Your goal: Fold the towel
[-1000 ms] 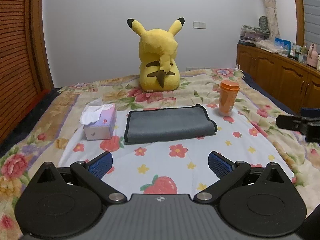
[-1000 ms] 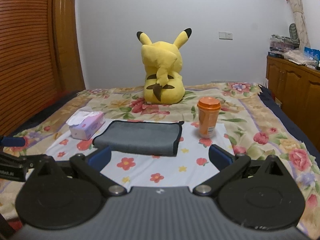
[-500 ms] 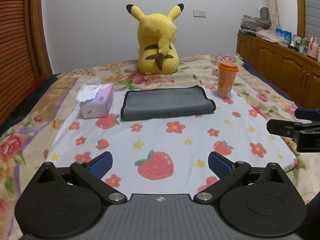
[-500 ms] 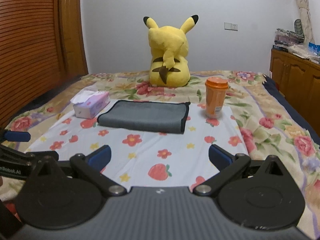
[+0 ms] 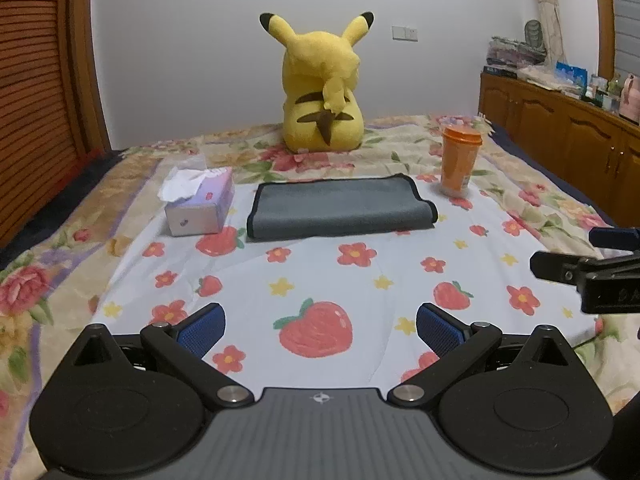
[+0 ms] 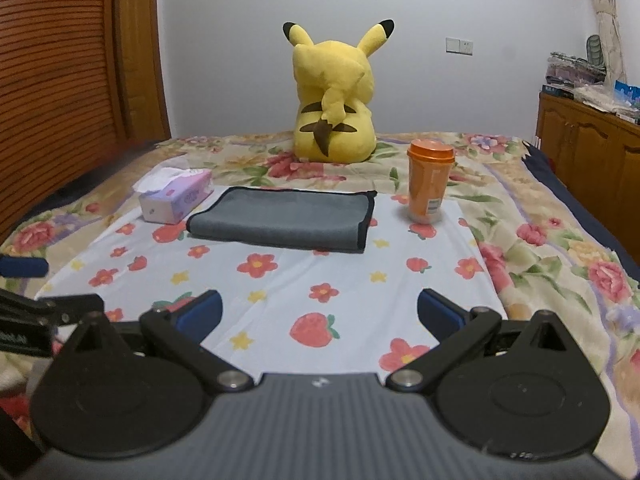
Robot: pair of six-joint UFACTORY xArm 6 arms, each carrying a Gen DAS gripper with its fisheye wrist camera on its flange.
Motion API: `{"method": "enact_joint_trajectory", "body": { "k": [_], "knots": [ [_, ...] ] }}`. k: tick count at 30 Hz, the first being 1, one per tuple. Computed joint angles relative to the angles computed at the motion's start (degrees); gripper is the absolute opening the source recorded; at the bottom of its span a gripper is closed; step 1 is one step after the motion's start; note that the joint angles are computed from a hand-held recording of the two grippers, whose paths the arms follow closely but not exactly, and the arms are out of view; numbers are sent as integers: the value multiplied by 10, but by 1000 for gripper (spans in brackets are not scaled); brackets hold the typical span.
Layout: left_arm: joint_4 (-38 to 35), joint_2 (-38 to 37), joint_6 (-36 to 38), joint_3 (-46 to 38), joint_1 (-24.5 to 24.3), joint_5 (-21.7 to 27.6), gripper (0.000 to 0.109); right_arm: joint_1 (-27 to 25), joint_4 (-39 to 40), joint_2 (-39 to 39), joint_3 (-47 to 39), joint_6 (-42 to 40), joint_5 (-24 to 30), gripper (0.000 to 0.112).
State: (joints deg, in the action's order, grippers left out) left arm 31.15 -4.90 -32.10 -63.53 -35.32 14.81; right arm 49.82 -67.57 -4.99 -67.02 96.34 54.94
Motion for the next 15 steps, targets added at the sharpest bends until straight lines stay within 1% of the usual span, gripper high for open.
{"method": "enact_joint_trajectory", "body": {
  "k": [6,11,15],
  "knots": [
    [52,-9,-42,10,4,-19,103,5,-9,1,-1,-3,6,103],
    [94,-14,-80,15,10,-36,103,8,-21,-8,7,16,13,103],
    [141,-20,-125,17,15,-48,103,13,-33,-15,13,31,22,103]
  ]
}}
